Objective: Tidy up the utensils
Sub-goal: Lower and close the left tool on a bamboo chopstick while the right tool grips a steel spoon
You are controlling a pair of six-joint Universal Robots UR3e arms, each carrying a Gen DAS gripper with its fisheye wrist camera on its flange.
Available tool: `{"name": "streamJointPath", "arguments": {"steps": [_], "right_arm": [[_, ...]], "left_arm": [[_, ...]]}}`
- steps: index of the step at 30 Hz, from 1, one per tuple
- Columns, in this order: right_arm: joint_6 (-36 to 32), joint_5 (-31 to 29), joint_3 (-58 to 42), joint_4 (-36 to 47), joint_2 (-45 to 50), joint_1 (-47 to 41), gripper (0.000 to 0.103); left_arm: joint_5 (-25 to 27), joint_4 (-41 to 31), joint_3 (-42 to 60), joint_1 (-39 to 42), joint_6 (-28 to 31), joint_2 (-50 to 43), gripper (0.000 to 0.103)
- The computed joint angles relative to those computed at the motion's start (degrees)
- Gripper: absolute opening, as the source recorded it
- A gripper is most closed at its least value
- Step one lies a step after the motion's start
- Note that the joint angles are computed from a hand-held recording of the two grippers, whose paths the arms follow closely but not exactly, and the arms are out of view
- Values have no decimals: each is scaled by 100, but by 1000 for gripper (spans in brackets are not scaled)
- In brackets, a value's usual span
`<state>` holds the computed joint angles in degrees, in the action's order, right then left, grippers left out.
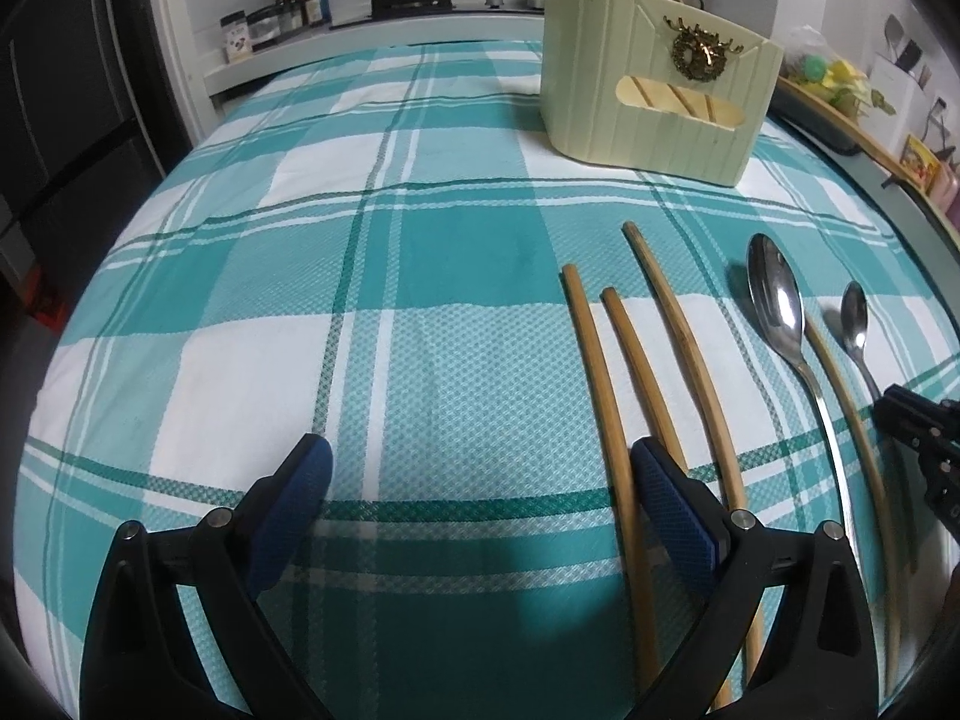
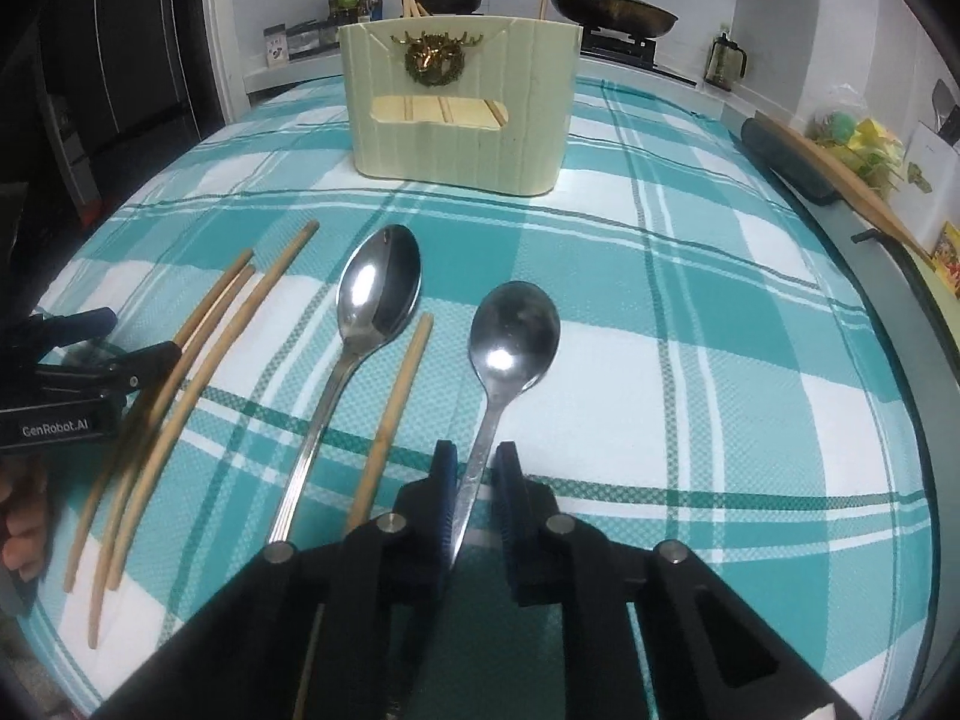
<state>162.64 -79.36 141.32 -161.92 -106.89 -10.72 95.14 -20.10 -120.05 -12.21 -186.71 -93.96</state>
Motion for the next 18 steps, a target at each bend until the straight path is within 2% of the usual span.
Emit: {"name": "streamJointPath", "arguments": {"steps": [2,7,8,10,11,12,18], "right_arm": [[-18,-81,130,79,-215,-159,11],[-400,281,470,729,-1098,-959,14],[-490,375,495,920,-1266,-1093,17],[-726,673,520,1364,-1577,-1408,30],[-856,821,512,1563,-1672,-1535,42],[-1019,966,507,1786,-1791,-1657,46],[-1643,1222,372,2097,-1719,-1829,46]], "left_arm": [[0,-12,-22,4,-19,26,100],[-87,-110,-92,63,114,145,100],[-154,-152,-121,108,192,198,100],[-308,-236,-208,219,399,328,100],[-396,-333,-233,286,527,406,100],[-448,-416,-228,327,614,449,100],[-540,-1040,320,305,830,239,97]]}}
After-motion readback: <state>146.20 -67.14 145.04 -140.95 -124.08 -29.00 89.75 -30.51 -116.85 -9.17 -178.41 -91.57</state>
